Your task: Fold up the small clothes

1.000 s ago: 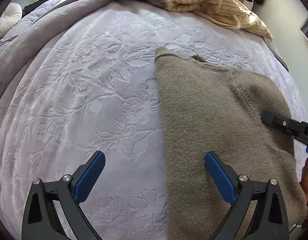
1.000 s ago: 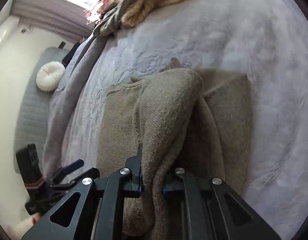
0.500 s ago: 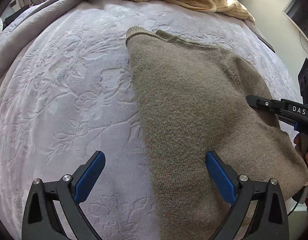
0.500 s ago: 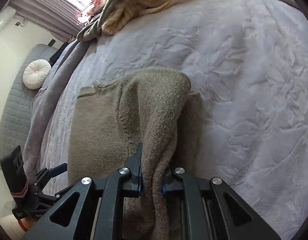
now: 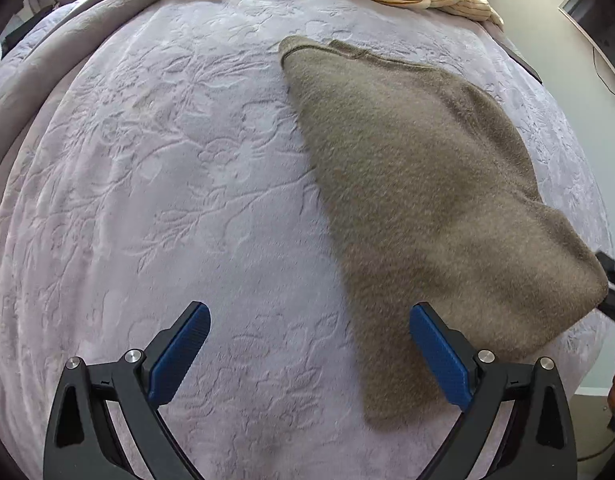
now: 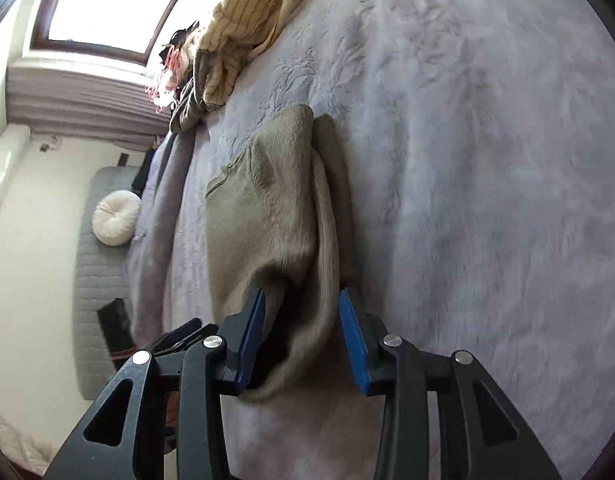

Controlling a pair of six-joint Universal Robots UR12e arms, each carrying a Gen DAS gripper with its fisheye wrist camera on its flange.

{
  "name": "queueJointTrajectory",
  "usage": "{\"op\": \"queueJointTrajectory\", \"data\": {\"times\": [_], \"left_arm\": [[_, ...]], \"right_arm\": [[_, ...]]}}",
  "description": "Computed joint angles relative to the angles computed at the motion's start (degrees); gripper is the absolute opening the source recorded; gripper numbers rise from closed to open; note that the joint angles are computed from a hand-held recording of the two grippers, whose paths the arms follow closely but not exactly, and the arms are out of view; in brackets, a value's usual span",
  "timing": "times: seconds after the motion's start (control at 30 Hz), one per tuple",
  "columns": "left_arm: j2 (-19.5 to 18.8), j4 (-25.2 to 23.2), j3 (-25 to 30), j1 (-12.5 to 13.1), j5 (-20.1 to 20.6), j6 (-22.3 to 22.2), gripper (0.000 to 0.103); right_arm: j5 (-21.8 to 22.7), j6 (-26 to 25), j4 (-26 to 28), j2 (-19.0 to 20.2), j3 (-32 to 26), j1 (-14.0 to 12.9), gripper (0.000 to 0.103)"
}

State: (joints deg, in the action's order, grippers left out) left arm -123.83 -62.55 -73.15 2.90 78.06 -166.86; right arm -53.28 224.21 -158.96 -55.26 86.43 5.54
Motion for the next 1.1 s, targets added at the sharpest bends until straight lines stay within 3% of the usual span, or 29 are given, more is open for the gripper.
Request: {"op": "queueJointTrajectory", "data": {"times": [0.13, 0.2, 0.3, 0.47, 0.5, 0.53, 0.57, 0.67, 0.73, 0.83, 0.9, 0.97, 1.1], "left_arm": [[0.9, -2.9, -1.4, 1.5, -2.3, -1.6, 0.100], [0.9, -4.7, -1.7, 1.8, -3.7, -2.1, 0.100], [0.9, -4.8, -2.1, 1.9, -4.9, -2.8, 0.100], [2.3, -1.6, -4.1, 2.5, -5.4, 0.4, 0.100], [2.8, -1.8, -4.5, 2.9, -5.2, 2.0, 0.100], [3.1, -2.2, -4.7, 3.2, -5.3, 3.0, 0.100], [3.5, -2.5, -5.1, 3.6, -5.7, 3.8, 0.100], [4.3, -3.6, -6.1, 4.6, -7.1, 5.3, 0.100], [4.5, -4.0, -6.5, 4.9, -6.9, 5.5, 0.100], [4.1, -4.9, -6.1, 4.7, -8.0, 5.1, 0.100], [4.0, -4.5, -5.9, 4.5, -9.2, 5.6, 0.100], [3.4, -4.3, -5.1, 3.8, -10.1, 6.4, 0.100], [1.9, -2.0, -4.2, 1.5, -5.9, 6.8, 0.100]], "right_arm": [[5.4, 7.7, -8.1, -2.4, 6.4, 0.6, 0.044], [7.2, 9.5, -8.5, -1.5, 6.0, 1.7, 0.044], [7.0, 8.3, -5.5, 1.2, 2.6, 4.1, 0.044], [2.8, 16.9, -11.6, 6.5, -2.4, 6.8, 0.043], [1.8, 18.4, -12.3, 7.1, -3.0, 7.1, 0.040], [1.4, 20.4, -14.1, 7.7, -3.6, 7.3, 0.014], [1.4, 21.0, -14.7, 8.1, -4.1, 7.5, 0.008], [2.5, 22.4, -17.3, 8.7, -5.2, 8.1, 0.008], [1.7, 22.2, -14.5, 8.6, -4.9, 8.6, 0.008], [2.8, 26.2, -13.1, 9.3, -4.5, 8.7, 0.012], [1.7, 21.9, -8.7, 7.7, -4.1, 8.8, 0.024], [-3.1, 14.1, -1.0, 4.8, -3.6, 9.0, 0.046], [-14.1, 12.9, -0.3, 0.9, -1.6, 8.9, 0.051]]}}
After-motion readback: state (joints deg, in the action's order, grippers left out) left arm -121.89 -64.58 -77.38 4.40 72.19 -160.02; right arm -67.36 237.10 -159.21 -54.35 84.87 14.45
